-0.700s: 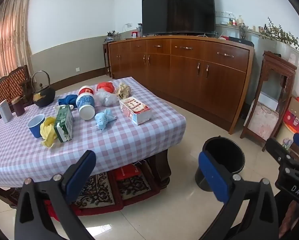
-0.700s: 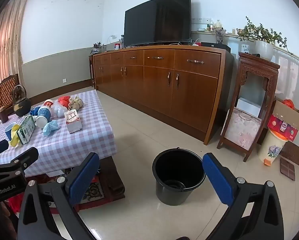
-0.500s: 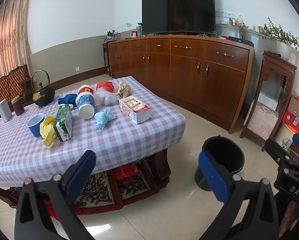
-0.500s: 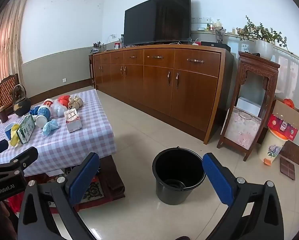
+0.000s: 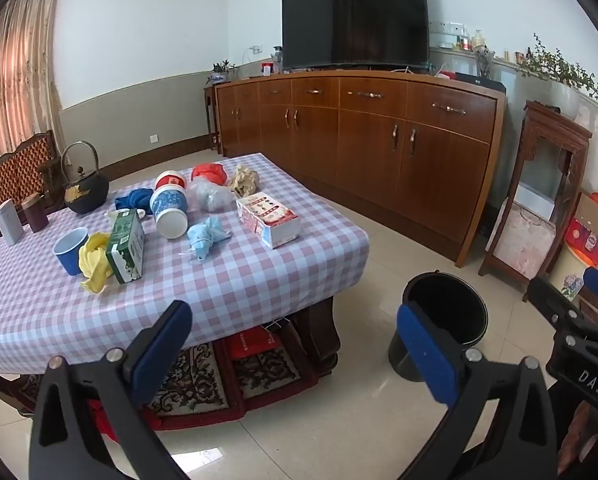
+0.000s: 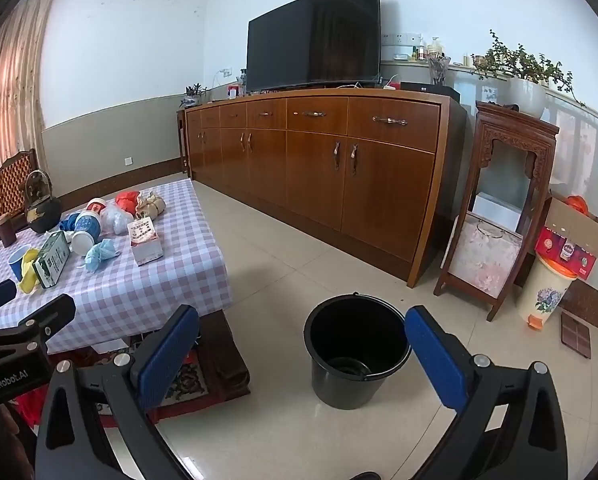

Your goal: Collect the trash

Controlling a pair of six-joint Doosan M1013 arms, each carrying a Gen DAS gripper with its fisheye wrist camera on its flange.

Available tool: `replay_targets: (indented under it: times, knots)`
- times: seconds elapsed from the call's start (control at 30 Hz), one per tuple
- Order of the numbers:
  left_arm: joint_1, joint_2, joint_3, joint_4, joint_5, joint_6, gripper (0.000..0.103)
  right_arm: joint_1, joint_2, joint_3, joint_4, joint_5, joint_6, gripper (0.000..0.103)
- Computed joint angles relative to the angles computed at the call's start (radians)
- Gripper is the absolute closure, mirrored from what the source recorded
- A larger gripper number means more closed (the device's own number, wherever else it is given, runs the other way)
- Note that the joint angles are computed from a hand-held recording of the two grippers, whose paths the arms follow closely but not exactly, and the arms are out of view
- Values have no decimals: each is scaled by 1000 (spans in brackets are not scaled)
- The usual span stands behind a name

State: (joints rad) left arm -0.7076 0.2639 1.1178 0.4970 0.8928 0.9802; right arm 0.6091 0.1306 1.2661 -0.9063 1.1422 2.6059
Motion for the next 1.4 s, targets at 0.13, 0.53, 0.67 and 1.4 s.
replay_targets:
  times: [0.13, 0.53, 0.67, 1.4]
  knots:
    - [-1, 1, 2, 5, -2, -6, 0, -1, -1, 2, -2, 0, 6, 0]
    - [-2, 2, -6, -3, 2, 2, 0, 0, -2, -1, -4, 3, 5, 0]
    - [-4, 1, -8, 1, 3, -3, 0, -2, -5, 1, -5, -1, 7, 0]
    - [-1, -1, -8, 2, -1, -6, 0, -2, -4, -5, -9, -7, 12, 0]
